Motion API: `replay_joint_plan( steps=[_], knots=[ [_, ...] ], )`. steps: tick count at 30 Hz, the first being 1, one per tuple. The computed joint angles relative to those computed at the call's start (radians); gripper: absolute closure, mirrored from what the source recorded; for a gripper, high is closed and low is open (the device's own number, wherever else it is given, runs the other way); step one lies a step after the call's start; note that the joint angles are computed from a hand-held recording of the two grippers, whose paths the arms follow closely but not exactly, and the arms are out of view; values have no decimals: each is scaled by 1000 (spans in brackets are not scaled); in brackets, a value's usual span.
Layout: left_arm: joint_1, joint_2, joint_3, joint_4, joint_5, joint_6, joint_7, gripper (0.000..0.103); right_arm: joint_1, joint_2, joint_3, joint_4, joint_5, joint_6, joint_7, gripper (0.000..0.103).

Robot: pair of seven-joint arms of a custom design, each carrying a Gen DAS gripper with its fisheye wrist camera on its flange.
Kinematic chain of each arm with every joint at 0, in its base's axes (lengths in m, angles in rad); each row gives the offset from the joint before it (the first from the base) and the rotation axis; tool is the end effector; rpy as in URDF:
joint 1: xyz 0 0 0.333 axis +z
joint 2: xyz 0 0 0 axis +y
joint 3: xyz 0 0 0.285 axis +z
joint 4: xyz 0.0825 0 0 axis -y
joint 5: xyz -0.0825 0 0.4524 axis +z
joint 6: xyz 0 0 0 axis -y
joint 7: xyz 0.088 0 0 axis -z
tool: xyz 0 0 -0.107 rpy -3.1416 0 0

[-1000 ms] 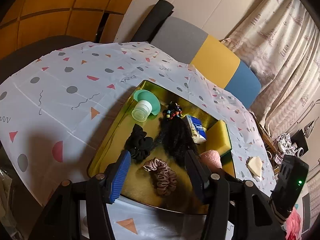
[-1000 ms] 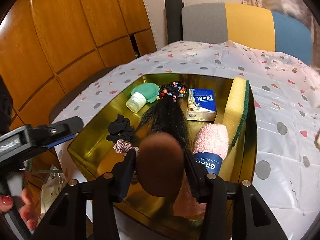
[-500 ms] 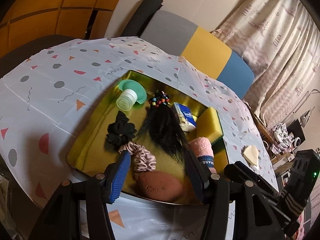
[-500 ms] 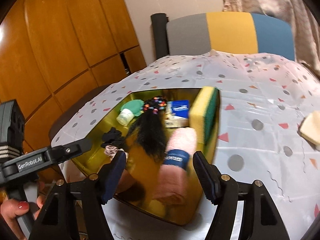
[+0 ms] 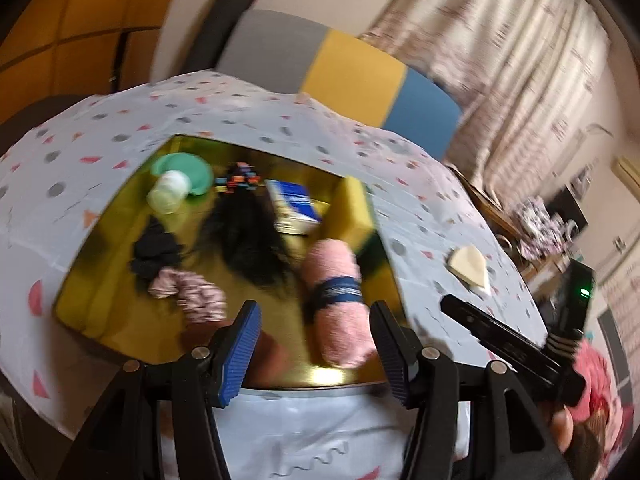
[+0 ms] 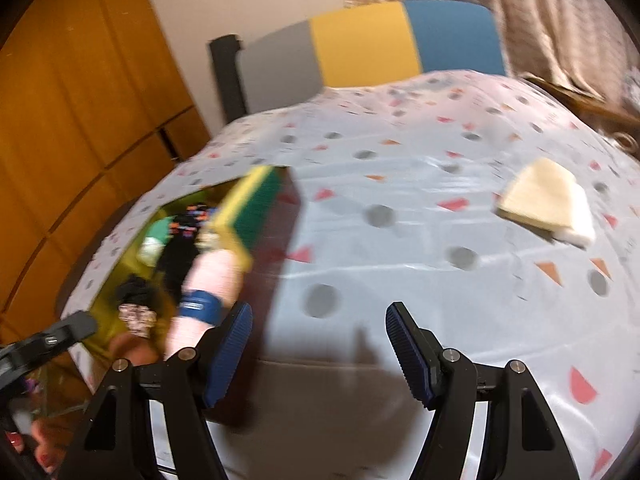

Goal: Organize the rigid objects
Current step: 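Move both tools toward the cream cloth and white sponge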

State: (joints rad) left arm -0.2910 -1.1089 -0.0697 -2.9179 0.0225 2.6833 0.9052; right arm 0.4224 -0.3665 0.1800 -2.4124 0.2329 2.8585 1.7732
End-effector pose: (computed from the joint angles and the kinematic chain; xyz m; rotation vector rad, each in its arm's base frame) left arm 0.3563 -0.1310 0.5054 -2.0851 1.5395 -1.1276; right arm 0.4612 0.3056 0.4816 -1.8303 1.4665 -0.2755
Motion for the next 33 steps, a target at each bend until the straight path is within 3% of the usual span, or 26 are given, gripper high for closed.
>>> replay_joint_plan(
  steps=[8, 14, 17, 19, 24, 27, 29, 33],
  knots=[
    [-101, 184, 11, 140, -20, 24, 108, 46, -126, -92, -11, -107, -63, -38, 101, 33],
    [-133, 396, -9, 333, -47, 39, 182, 44, -238, -150, -13, -175, -112, 12, 179, 29],
    [-141, 512, -20, 449, -66, 43, 213, 35, -325, -143, 22, -176, -175, 37, 224, 28],
    [-140, 603, -32, 533, -75, 49, 241, 34, -387, -127, 49, -161, -227, 41, 262, 28],
    [-119, 833, -78, 753, -101, -20, 319, 34, -519, -81, 116, -118, -385, 54, 381, 25],
    [-96, 977, -114, 889, -126, -69, 359, 33, -519, -50, 101, -112, -428, 63, 408, 25],
    [-74, 1078, -149, 989, -86, -115, 346, 33, -483, -40, 60, -123, -406, 79, 400, 25],
    [-64, 1249, -190, 1160, 15, -169, 340, 23, -468, -38, 37, -146, -379, 132, 402, 25]
  ],
)
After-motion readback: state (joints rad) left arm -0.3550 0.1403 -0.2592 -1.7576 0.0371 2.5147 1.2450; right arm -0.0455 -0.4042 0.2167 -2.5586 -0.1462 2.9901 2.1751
